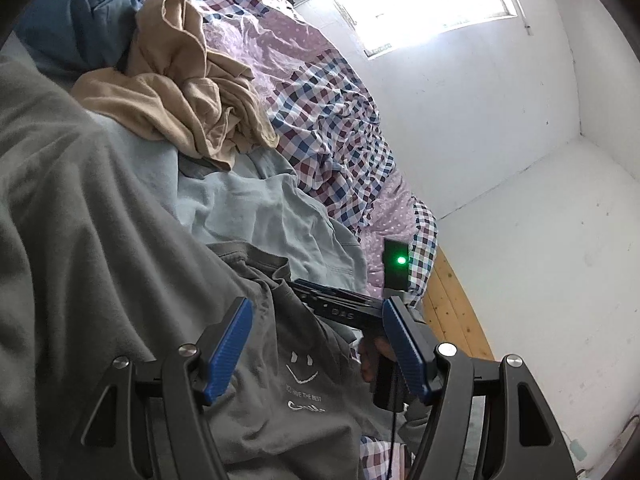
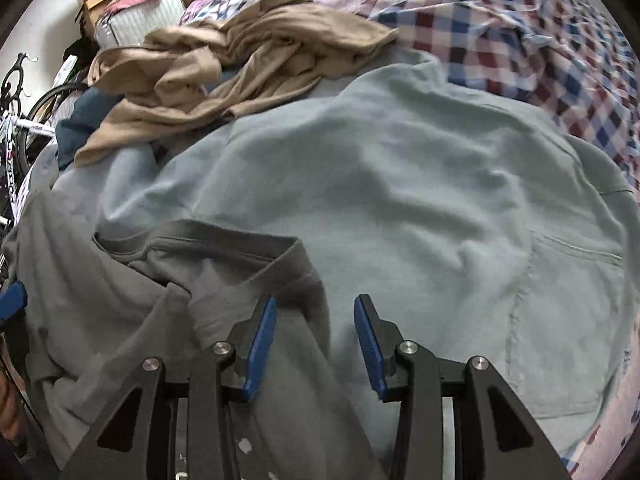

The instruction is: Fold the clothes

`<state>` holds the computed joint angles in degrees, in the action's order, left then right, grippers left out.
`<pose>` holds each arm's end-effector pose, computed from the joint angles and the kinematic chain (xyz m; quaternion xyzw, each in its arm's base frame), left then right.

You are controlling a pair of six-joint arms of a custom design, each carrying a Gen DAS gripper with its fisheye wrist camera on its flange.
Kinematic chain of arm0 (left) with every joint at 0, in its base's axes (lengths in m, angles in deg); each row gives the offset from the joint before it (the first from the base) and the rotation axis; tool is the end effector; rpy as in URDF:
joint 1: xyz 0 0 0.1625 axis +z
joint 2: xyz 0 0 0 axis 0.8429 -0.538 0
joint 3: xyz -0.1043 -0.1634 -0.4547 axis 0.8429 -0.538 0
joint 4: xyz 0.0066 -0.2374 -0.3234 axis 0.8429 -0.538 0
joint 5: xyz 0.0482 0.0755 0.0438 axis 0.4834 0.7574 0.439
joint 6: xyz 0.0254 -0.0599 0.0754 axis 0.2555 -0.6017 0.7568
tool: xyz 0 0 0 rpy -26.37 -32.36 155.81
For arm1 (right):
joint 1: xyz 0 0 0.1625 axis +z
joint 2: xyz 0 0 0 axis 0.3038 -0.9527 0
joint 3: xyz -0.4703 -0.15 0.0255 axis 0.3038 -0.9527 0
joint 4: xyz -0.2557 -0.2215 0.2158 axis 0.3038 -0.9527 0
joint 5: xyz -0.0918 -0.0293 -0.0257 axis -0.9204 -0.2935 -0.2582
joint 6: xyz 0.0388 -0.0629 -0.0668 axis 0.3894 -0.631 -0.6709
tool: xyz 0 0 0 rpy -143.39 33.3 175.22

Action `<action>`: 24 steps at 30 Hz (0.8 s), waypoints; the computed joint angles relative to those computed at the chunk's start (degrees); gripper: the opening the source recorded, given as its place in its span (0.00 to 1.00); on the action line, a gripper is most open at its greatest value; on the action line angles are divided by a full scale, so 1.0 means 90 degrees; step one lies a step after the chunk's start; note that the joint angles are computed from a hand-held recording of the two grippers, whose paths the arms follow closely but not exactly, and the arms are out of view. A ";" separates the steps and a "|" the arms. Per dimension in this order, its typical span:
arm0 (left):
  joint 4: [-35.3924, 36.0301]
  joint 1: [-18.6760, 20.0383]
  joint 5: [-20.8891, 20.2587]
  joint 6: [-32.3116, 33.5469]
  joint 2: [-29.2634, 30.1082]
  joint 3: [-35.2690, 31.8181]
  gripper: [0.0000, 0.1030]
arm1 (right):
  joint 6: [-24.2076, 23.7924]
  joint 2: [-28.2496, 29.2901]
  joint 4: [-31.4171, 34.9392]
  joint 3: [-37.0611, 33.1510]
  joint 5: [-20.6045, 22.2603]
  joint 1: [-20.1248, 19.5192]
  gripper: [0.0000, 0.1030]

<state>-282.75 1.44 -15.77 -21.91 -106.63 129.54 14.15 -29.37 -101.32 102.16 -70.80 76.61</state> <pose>-0.1563 -0.5728 0.1281 0.0506 -0.8832 0.4528 0.1114 0.1539 -0.8248 0.1292 0.4082 -0.8801 0.0268 0.2408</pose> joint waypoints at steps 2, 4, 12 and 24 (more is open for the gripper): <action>-0.0008 0.0003 0.0006 -0.0014 -0.0010 0.0017 0.70 | -0.0024 0.0064 0.0026 -0.0037 -0.0093 0.0011 0.41; -0.0028 0.0001 0.0017 -0.0014 -0.0018 0.0034 0.70 | -0.0053 0.0054 0.0036 -0.0004 -0.0040 0.0009 0.27; -0.0176 0.0013 0.0019 -0.0105 -0.0040 0.0084 0.70 | -0.0492 -0.0376 -0.1056 0.0707 0.0099 0.0136 0.04; -0.0605 -0.0019 0.0062 -0.0102 -0.0072 0.0169 0.70 | -0.0809 -0.0694 -0.2808 0.0425 -0.0527 0.0512 0.03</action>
<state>-288.20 1.27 -15.21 -22.82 -107.28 131.07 6.87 -35.62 -126.59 105.98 -75.54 81.22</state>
